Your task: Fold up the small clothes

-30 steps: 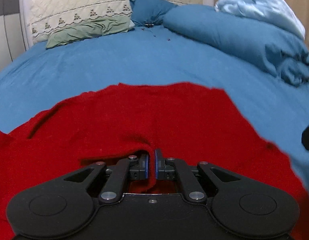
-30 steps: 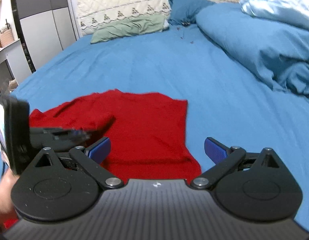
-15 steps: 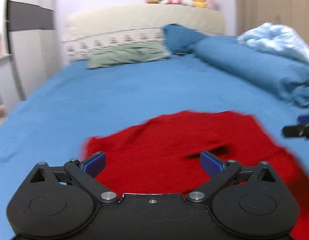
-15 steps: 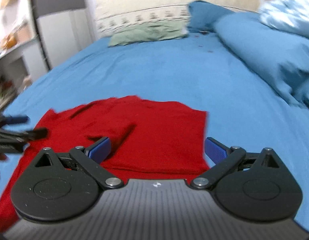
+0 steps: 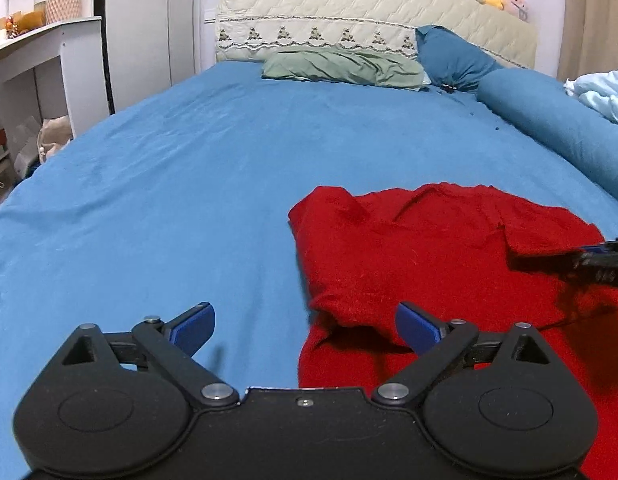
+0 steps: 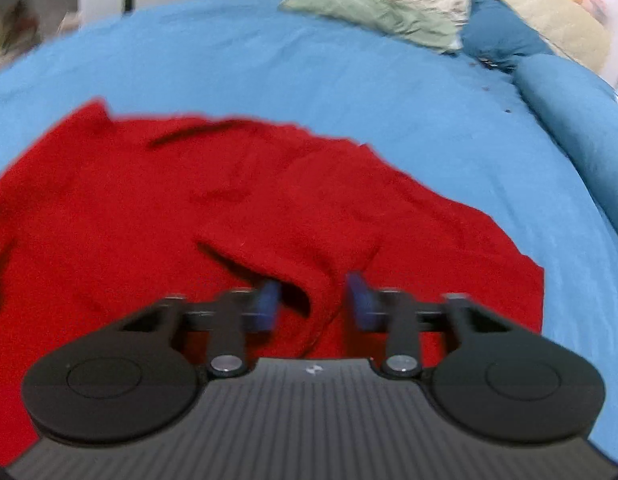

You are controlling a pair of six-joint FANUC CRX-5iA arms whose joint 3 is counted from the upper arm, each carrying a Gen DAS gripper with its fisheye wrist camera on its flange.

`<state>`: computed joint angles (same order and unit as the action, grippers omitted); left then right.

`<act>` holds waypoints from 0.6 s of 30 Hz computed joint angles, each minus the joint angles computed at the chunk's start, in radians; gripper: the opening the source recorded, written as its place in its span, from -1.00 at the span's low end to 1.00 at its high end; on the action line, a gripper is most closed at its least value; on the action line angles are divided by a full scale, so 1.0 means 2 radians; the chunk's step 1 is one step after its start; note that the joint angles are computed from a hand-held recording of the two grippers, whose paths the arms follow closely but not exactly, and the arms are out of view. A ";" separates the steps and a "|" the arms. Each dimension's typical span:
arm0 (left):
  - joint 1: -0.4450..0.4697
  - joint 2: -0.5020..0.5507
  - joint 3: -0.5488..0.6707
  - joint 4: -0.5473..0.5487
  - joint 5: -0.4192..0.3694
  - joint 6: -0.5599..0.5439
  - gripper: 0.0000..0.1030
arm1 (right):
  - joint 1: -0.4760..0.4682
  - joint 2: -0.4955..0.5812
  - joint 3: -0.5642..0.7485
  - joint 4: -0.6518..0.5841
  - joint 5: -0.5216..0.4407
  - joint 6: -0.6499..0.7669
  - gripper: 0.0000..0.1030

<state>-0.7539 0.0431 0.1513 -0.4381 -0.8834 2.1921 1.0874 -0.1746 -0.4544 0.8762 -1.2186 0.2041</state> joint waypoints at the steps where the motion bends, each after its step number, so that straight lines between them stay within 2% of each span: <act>1: 0.000 -0.001 0.000 0.002 -0.001 -0.001 0.92 | 0.002 -0.013 -0.014 0.012 0.002 -0.036 -0.35; 4: 0.010 -0.013 -0.017 0.023 0.006 -0.005 0.92 | 0.017 -0.063 -0.063 0.046 -0.007 -0.178 -0.37; 6: 0.009 -0.013 -0.018 0.025 0.007 -0.001 0.92 | 0.034 -0.093 -0.090 0.047 -0.021 -0.257 -0.36; 8: 0.003 -0.009 -0.011 0.016 -0.001 -0.001 0.92 | 0.047 -0.118 -0.110 0.031 -0.023 -0.296 -0.30; 11: -0.006 -0.006 -0.005 -0.006 -0.012 -0.004 0.92 | 0.064 -0.140 -0.137 0.031 -0.028 -0.311 -0.19; 12: -0.009 -0.006 -0.004 -0.014 -0.016 -0.003 0.92 | 0.065 -0.144 -0.141 0.036 -0.027 -0.309 -0.04; 14: -0.012 -0.006 -0.004 -0.025 -0.024 -0.005 0.92 | 0.054 -0.144 -0.137 0.036 -0.022 -0.297 0.12; 17: -0.017 -0.002 -0.003 -0.042 -0.035 -0.010 0.92 | 0.030 -0.128 -0.120 0.032 -0.015 -0.288 0.11; 18: -0.018 0.001 -0.003 -0.048 -0.037 -0.013 0.91 | 0.024 -0.125 -0.116 0.032 -0.016 -0.285 0.05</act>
